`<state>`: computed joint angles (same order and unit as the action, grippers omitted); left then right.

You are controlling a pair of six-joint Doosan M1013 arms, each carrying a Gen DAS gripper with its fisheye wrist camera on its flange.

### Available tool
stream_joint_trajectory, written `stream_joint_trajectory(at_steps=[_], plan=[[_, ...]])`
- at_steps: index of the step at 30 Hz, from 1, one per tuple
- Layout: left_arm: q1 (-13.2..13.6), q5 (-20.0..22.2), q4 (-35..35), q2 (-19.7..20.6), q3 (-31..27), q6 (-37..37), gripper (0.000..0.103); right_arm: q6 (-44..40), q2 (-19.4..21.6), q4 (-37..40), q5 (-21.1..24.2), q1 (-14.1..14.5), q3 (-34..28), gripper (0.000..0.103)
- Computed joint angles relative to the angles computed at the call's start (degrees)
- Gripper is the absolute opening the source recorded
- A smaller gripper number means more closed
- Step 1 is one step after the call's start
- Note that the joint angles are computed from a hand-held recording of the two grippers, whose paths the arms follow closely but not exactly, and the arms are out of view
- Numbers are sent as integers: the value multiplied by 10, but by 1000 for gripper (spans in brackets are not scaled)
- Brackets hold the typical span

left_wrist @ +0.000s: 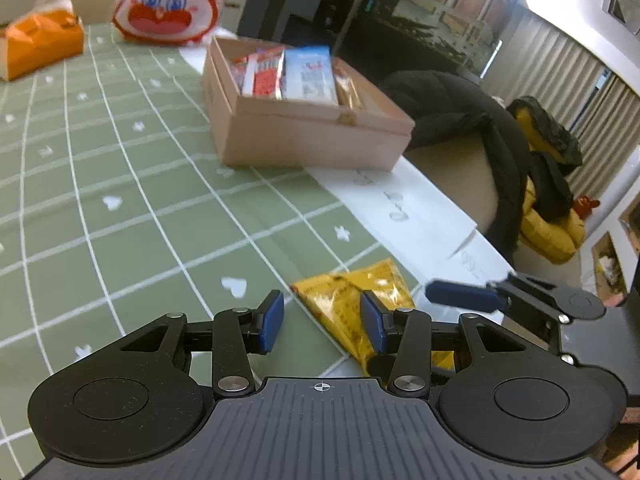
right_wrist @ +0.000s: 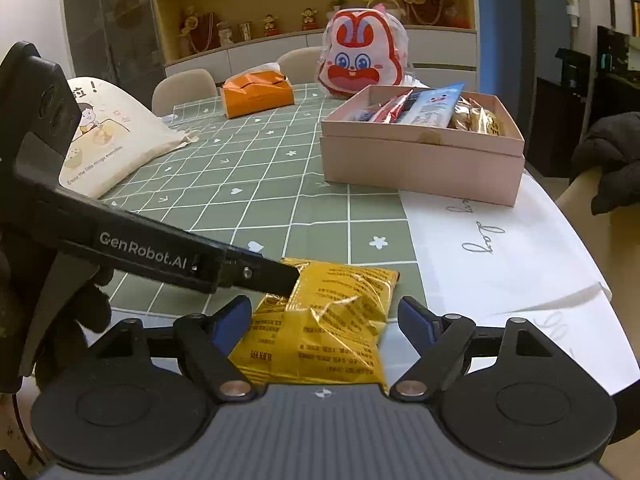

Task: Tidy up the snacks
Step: 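Grasp the yellow chip bag with the right tool, then carry the yellow chip bag into the pink box and open the right tool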

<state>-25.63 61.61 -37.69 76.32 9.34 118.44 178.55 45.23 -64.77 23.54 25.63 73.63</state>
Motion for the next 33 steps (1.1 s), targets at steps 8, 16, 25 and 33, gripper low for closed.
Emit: stream_joint_trajectory(at_steps=[8,16,25,33], plan=[[-7,27,-3,16,-42,5,43,58,-14,-88,13,8,31,81],[-7,38,7,-9,3,14,41,123,-29,-144,94,15,70,86],[2,9,16,1,-21,-85,41,304,-42,-232,-13,-5,91,86],[-4,-45,35,-35,49,-41,41,11,7,5,15,1,-6,86]])
